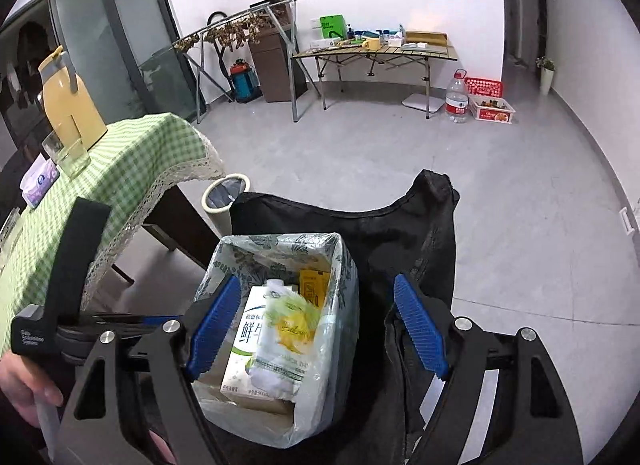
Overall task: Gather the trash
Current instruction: 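Carry the milk carton and flat packet to the lined bin and open both tools, then grasp the blue printed box with the left tool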
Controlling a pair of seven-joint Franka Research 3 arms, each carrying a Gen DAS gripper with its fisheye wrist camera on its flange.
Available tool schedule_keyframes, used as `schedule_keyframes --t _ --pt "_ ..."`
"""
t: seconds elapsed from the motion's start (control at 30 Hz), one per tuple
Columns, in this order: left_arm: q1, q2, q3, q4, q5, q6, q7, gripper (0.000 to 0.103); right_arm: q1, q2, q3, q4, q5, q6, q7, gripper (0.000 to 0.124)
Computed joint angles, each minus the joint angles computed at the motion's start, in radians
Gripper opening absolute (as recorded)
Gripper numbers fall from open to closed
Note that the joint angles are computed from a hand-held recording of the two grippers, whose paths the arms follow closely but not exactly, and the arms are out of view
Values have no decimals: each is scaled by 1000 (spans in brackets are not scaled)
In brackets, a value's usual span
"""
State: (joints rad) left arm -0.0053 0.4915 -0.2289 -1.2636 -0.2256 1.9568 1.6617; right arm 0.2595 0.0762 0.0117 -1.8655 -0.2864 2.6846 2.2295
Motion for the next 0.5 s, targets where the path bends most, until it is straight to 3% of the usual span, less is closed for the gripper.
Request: schedule_keyframes --t 0.17,0.3,0.4,0.5 --pt "60 -185 11 -198 -55 108 141 44 20 4 6 25 -67 -3 20 76" --pt "101 -352 53 -346 -161 232 243 45 51 16 6 61 -174 9 73 76" --pt "114 -473 103 -455 -236 372 320 60 92 21 -6 97 -383 27 218 80" --pt "114 -590 168 -570 -313 546 405 71 132 18 -20 131 -696 77 479 89"
